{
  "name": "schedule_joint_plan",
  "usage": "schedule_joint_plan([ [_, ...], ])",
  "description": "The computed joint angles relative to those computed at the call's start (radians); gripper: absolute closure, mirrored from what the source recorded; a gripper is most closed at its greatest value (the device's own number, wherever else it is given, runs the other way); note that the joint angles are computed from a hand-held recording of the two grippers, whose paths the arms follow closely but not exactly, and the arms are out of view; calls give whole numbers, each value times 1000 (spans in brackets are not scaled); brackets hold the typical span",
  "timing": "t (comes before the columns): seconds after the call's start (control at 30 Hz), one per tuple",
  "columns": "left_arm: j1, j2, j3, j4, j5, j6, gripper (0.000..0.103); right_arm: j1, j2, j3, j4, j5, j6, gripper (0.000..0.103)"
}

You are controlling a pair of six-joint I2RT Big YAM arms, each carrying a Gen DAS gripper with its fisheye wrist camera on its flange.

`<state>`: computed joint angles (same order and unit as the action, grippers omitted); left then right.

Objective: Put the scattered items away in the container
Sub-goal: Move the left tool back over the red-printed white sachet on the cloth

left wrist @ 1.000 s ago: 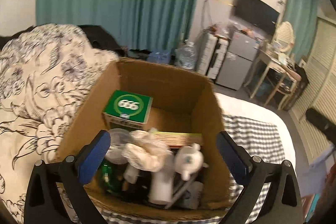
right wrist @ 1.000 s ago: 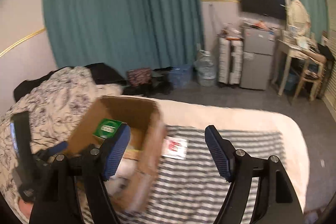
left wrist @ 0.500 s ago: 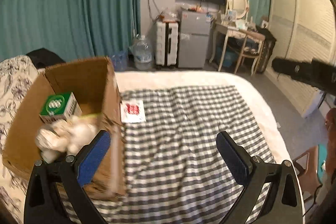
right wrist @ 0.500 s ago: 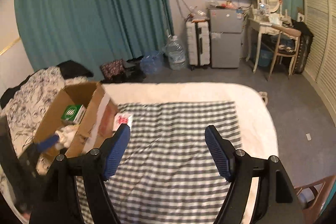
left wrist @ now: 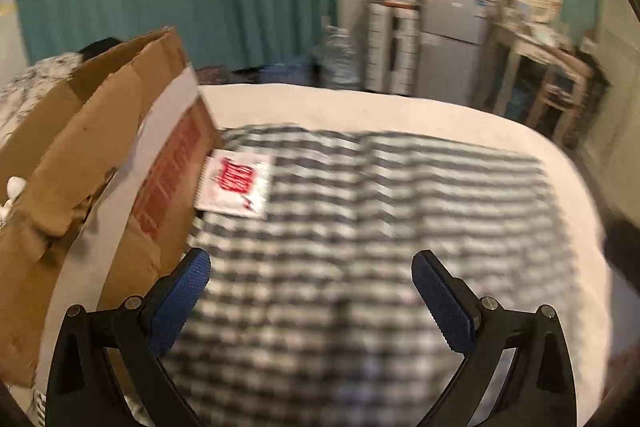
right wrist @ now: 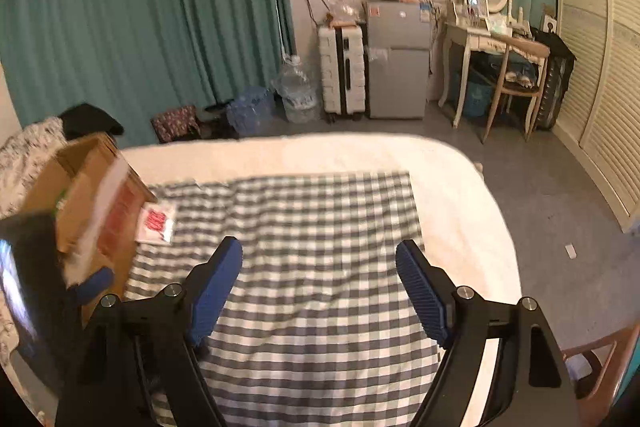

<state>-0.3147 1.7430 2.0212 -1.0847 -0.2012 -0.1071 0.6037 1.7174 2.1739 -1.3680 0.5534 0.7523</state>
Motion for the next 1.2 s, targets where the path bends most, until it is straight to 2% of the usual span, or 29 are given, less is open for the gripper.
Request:
schedule_joint_plan([
  [0.07,-8,52,34,37,-126,-19,0,-16,-11,-40,39,-58,3,24],
  [0.13,-11,100,67,78,-206,-3,0,-31,-18,-71,69,-103,7,24],
  [0.17,-10,140,113,69,-244,0,0,-38,-22,-90,91,-129,8,24],
  [0.27,-5,248,250,2,-269,15,0,-54,-35,-145,137,-188,23,24],
  [0.3,-1,301,318,-37,-281,15,0,-58,-37,-155,147,-203,27,24],
  [0.37,-5,394,445,-119,-350,26,0,-67,-36,-168,162,-231,38,24],
  [0.4,-5,438,509,-154,-347,45,0,-68,-31,-168,165,-231,46,24],
  [0.47,2,447,531,-158,-316,24,0,-70,-33,-178,178,-230,63,24],
  [0.5,6,432,509,-144,-284,27,6,-71,-37,-184,186,-236,71,24],
  [0.53,14,408,469,-121,-216,30,29,-70,-38,-183,186,-236,74,24],
  [0.57,29,389,442,-116,-121,17,38,-68,-40,-180,186,-229,71,24],
  [0.6,44,351,379,-83,-51,-13,49,-66,-41,-176,186,-223,69,24],
  [0.63,48,325,336,-58,-41,-14,66,-64,-41,-168,183,-218,69,24],
  [0.73,55,251,223,-13,6,23,93,-59,-54,-160,194,-213,79,24],
  [0.77,57,229,195,-8,21,25,96,-55,-61,-159,200,-207,84,24],
  [0.87,83,149,103,-22,136,-13,98,-45,-75,-148,196,-194,78,24],
  [0.93,87,98,77,-63,184,-34,99,-29,-84,-136,185,-169,74,24],
  [1.1,95,-29,31,-119,281,18,100,4,-116,-115,164,-148,99,24],
  [1.2,108,-62,89,-146,334,51,100,33,-121,-84,136,-108,99,24],
])
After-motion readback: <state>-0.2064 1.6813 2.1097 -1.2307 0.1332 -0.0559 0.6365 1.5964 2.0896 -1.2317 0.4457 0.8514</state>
